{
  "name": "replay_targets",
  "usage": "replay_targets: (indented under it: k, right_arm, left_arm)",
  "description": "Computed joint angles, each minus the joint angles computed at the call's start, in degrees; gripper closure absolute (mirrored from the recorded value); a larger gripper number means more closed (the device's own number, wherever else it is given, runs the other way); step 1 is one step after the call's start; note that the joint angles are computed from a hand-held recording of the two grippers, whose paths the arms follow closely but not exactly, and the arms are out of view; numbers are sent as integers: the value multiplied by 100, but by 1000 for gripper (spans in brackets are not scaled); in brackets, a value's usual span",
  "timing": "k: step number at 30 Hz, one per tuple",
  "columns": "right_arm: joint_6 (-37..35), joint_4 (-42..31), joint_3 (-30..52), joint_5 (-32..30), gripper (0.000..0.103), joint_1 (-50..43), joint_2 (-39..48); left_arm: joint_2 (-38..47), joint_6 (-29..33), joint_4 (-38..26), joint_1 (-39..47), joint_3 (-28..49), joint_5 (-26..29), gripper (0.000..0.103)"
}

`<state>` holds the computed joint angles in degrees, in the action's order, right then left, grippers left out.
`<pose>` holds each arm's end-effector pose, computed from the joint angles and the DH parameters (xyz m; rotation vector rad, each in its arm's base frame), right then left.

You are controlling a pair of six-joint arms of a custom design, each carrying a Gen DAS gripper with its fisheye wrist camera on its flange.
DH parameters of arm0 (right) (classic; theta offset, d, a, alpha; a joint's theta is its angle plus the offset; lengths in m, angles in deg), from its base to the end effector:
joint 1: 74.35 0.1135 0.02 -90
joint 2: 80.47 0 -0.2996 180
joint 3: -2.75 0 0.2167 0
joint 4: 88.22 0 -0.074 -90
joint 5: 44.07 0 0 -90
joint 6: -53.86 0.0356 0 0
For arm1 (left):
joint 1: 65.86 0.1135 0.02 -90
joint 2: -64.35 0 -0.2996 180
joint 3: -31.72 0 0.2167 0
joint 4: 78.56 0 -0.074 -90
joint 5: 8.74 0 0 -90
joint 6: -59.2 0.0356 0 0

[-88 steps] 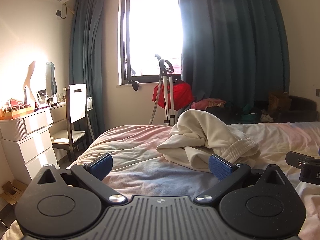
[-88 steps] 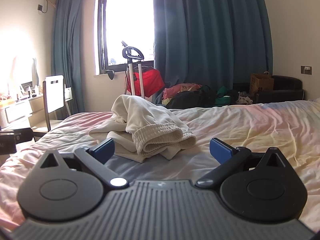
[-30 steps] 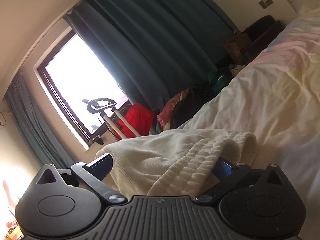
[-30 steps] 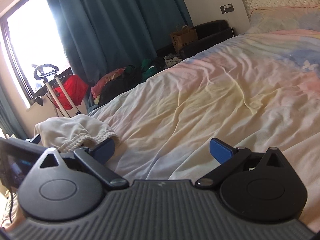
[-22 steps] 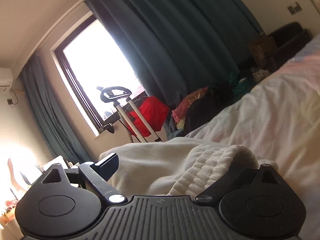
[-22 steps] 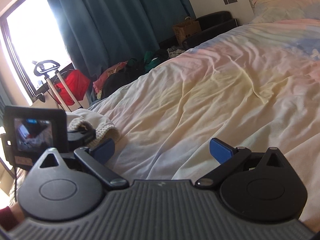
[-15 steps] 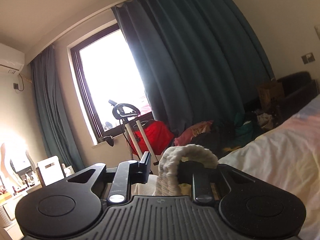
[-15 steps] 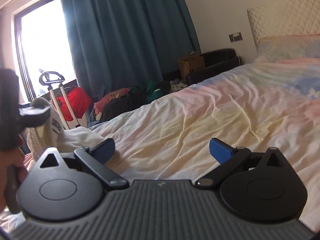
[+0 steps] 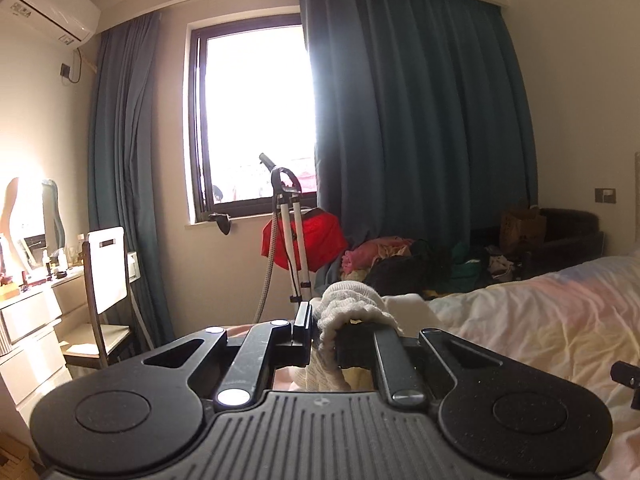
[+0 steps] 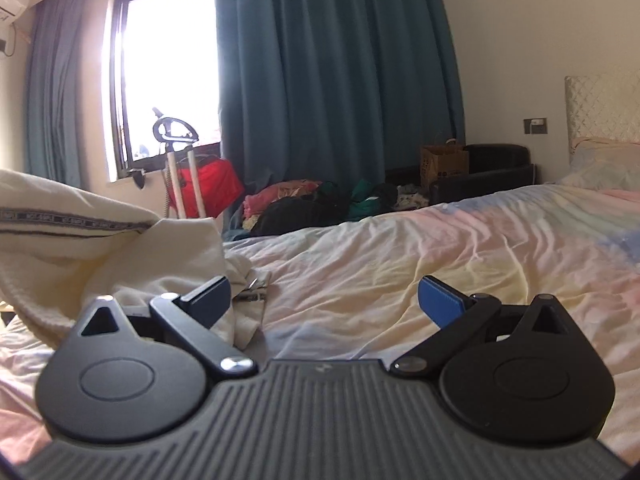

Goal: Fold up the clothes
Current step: 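Grasp a cuff of the cream sweatpants with the left gripper, then grasp the other cuff with the right gripper while the left gripper holds its cuff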

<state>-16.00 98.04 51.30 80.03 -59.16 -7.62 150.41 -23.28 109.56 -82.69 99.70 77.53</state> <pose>0.2248 0.0404 0.2786 0.4750 1.7694 -0.1286 0.3005 -0.0885 0.3262 0.3212 1.7148 -0.0622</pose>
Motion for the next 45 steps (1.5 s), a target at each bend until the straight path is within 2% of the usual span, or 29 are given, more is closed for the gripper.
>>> replay_targets:
  k: [3,5,8,11,13,15,20,22,24,25,26,27,30,32,35,36,37,39,41,43,45]
  right_arm:
    - [534,-767,314,-1370,1,-112,72]
    - [566,-1083,493,-1854,1,1,271]
    - [248,-1351,731,-1602,1,542,704]
    - [-31,-1409,959,-1341,3,863,1164]
    - [-127,-1406,1142,-1390,9,839,1478]
    - [-179,-1371,1359,-1511,20,743,1813]
    - [-148,-1446,1842,-1695,35,564,2605]
    - [-269,-1072,1727,-1730,44,567,2702]
    - [-448,-838,1697,-1581,71,633,2687]
    - [-532,-741,1696,-1500,72,666,2677]
    - [-593,-667,1687,-1423,79,697,2639]
    - [-656,-603,1661,-1343,79,727,2556]
    - [-887,-399,1562,-1103,82,819,2183]
    - [-1022,-231,1470,-882,83,926,1848]
    - [-1510,221,1225,-375,84,1224,1339]
    - [-1632,320,1144,-252,85,1320,1192]
    - [-1741,349,1078,-164,86,1400,1064]
    - [-1911,161,1033,39,86,1530,944]
    - [-1846,-159,1051,101,86,1546,932]
    - [-1576,-527,1106,0,86,1453,983]
    - [-1350,-736,1154,-145,86,1350,1025]
  left_arm:
    - [48,-95,-118,773,-212,524,91]
    - [208,-288,-104,1214,-247,806,91]
    - [492,-594,-121,1716,-198,1175,91]
    - [645,-653,51,2079,-386,1453,89]
    - [743,-744,16,2137,-437,1431,89]
    - [836,-774,20,2138,-485,1348,89]
    - [960,-993,93,2079,-521,1305,89]
    - [1057,-972,152,2049,-462,1284,89]
    - [1144,-940,3,1987,-320,1209,89]
    - [1188,-924,-73,1956,-247,1173,89]
    - [1229,-899,-153,1941,-181,1158,89]
    - [1269,-845,-256,1960,-115,1203,89]
    - [1408,-439,-469,2051,29,1445,85]
    - [1514,76,-577,2029,29,1344,80]
    - [1672,681,-1402,2092,296,1593,75]
    - [1650,916,-1468,2101,236,1704,73]
    - [1587,1196,-1383,2073,84,1736,71]
    - [1408,1787,-1070,1902,-301,1509,55]
    - [1244,2278,-725,1705,-665,1214,49]
    - [1117,2732,-454,1511,-947,987,47]
    - [1005,3142,64,1315,-1311,743,38]
